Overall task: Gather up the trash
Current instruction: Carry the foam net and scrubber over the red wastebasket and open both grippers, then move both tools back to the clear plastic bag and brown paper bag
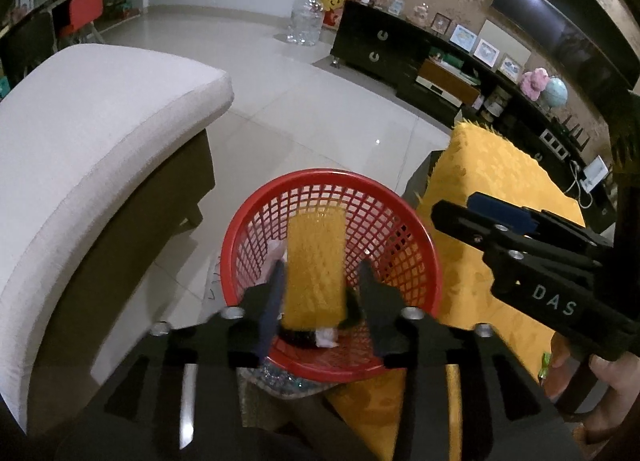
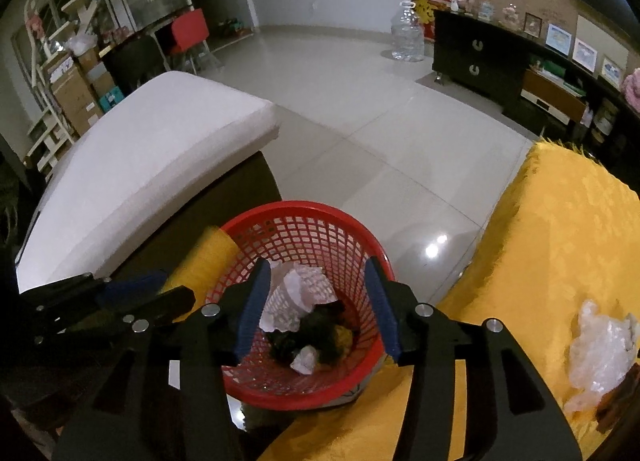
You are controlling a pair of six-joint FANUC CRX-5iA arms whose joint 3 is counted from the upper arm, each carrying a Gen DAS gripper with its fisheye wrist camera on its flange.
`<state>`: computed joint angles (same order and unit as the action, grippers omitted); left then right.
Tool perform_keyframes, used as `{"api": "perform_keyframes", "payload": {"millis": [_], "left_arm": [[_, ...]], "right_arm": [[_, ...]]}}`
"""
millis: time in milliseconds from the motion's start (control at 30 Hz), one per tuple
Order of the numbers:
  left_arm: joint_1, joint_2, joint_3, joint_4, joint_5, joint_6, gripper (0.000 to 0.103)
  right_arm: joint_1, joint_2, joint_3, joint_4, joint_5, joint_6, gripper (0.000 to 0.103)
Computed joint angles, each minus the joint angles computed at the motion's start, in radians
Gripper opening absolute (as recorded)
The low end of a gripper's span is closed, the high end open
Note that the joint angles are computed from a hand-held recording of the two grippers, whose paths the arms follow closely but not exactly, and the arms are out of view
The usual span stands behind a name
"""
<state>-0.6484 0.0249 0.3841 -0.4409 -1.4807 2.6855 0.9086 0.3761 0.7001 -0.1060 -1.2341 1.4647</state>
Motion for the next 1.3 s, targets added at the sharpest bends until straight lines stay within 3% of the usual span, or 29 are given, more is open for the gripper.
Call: {"api": "perform_keyframes", "payload": {"millis": [267, 600, 900, 1300], "left_arm": [[-0.028, 0.01, 0.037, -0.044, -0.036, 0.011, 0.066], [-0.111, 0.06, 0.156, -0.173, -0.125, -0.011, 0.079], [-0.163, 0.095, 0.225, -0.241, -0.176, -0.034, 0.083], [-0.183, 0.146, 0.29, -0.233, -0.156, -0.092, 0.083]], "right_arm": [[-0.007, -0.055, -0.066, 0.039, 0.053, -0.033, 0.049], [-0.01, -0.145, -0.186, 0.117, 0.146, -0.082, 0.063], [-0.014, -0.233, -0.312, 0.203, 0.227, -0.177, 0.075], [-0.038, -0.345, -0.454, 0.305, 0.279, -0.286, 0.076]]}}
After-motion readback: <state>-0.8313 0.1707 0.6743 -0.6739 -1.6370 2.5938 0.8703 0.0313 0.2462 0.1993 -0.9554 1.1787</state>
